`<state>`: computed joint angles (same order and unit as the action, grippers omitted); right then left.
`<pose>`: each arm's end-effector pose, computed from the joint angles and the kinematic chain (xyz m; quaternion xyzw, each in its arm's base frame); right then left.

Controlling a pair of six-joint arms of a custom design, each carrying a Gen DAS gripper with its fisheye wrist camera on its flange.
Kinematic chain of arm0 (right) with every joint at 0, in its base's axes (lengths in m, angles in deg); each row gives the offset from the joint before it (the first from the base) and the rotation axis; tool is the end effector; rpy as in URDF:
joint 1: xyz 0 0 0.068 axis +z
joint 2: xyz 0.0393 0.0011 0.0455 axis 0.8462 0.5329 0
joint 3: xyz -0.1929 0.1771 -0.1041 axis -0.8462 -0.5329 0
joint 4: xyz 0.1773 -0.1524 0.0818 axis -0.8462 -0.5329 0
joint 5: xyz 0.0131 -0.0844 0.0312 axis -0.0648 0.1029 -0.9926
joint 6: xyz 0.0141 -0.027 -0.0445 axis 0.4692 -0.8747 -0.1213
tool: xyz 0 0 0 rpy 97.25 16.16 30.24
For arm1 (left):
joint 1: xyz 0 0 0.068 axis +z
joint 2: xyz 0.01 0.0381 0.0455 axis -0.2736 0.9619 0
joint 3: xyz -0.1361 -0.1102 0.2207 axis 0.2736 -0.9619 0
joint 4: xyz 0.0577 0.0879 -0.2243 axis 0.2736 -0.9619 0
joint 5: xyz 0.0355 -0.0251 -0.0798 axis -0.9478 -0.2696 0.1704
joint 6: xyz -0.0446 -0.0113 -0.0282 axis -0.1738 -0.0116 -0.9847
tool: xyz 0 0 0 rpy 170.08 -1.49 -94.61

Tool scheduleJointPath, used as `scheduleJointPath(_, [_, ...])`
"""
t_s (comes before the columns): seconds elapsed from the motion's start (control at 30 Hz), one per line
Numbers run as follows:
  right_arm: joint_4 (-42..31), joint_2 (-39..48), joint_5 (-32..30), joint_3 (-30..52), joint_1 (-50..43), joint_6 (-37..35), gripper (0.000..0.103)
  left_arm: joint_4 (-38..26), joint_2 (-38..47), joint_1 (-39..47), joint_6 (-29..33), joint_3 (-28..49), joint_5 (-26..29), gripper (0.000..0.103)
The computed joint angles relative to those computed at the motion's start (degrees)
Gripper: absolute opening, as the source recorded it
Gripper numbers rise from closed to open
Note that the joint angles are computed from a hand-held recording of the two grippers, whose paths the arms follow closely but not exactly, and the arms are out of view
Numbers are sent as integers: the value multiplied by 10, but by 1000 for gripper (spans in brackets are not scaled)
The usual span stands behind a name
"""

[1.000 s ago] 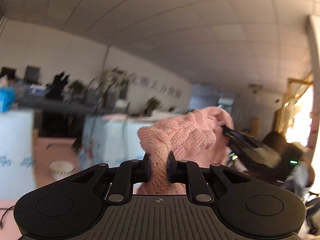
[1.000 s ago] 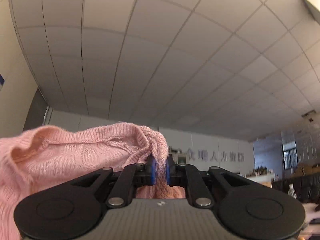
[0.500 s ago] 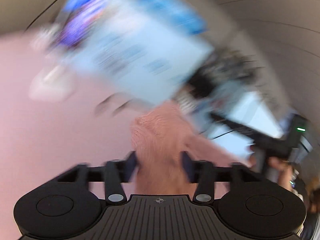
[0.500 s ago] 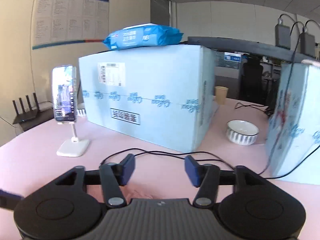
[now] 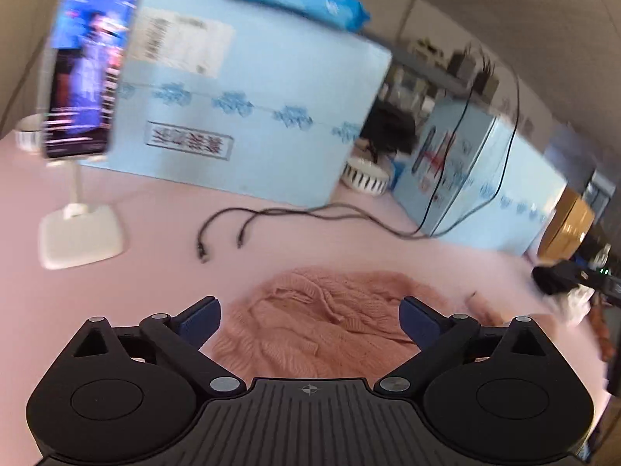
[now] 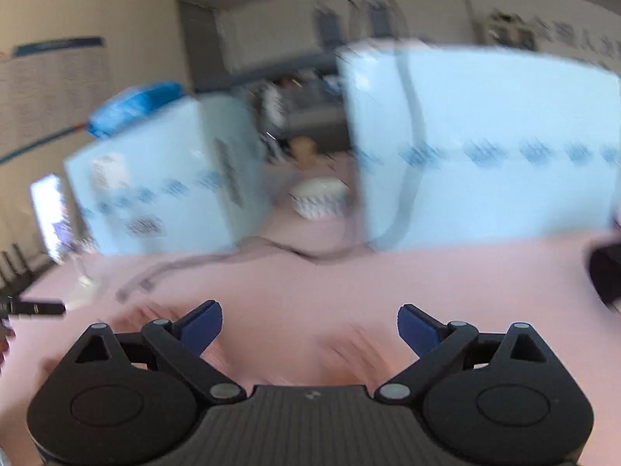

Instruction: Fold clothes

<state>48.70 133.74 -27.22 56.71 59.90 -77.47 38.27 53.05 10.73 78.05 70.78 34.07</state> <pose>0.3357 0.0263 0.1069 -0.1333 0.8647 0.1745 0.4517 0.2935 0.1260 0.1133 -0.0325 0.8903 -0.1280 0.4359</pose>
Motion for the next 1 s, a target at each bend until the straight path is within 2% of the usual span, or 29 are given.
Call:
scheduleJointPath(0.07, [-8,28,-12,0,-33,6,99,-54,56,-43,44,77,-43,100])
scheduleJointPath(0.1, [-23,48,-45,11,-51,17,99,-63,80,-59,52,100,-75,100])
scheduleJointPath(0.17, [-56,84,-106,35,-83,31,99,-67,123,-78,35,125,-136,100])
scheduleJointPath(0.2, [-74,94,-133,45,-87,30,98,-89,150,-82,18,153,-147,100])
scheduleJointPath(0.23, [-106,113,-174,67,-92,23,96,-68,164,-81,7,155,-142,101])
scheduleJointPath(0.27, [-135,132,-204,88,-89,16,90,-44,171,-80,4,150,-137,101])
scheduleJointPath(0.33, [-162,162,-225,119,-66,8,46,-20,179,-89,-1,145,-147,100])
scheduleJointPath(0.37, [-141,166,-212,117,-55,26,42,-2,181,-95,-2,138,-160,98])
scheduleJointPath(0.4, [-98,167,-191,105,-43,58,32,17,180,-101,-1,127,-171,92])
scheduleJointPath(0.43, [-60,164,-177,90,-35,83,24,37,179,-107,2,116,-183,74])
scheduleJointPath(0.47, [-12,161,-164,72,-30,110,22,56,175,-109,0,103,-178,58])
scheduleJointPath(0.5, [47,156,-156,50,-30,135,19,47,165,-105,-13,100,-159,22])
scheduleJointPath(0.53, [97,150,-152,31,-32,153,18,32,154,-101,-27,100,-138,14])
scheduleJointPath(0.6, [220,128,-167,-27,-53,192,17,44,133,-97,-50,81,-132,13])
scheduleJointPath(0.7, [315,58,-198,-105,-91,242,16,129,68,-74,-73,-5,-89,13])
scheduleJointPath(0.8, [455,-23,-229,-194,-126,294,16,179,-22,-25,-119,-87,-2,13])
scheduleJointPath(0.83, [474,-51,-240,-206,-134,311,17,177,-56,-5,-130,-106,25,13])
scheduleJointPath(0.87, [446,-88,-237,-204,-131,320,18,169,-92,16,-142,-122,54,13])
scheduleJointPath(0.93, [292,-161,-190,-151,-93,317,25,116,-128,35,-153,-109,73,14])
scheduleJointPath(1.0, [163,-156,-121,-64,-40,296,29,106,-129,34,-163,-94,41,17])
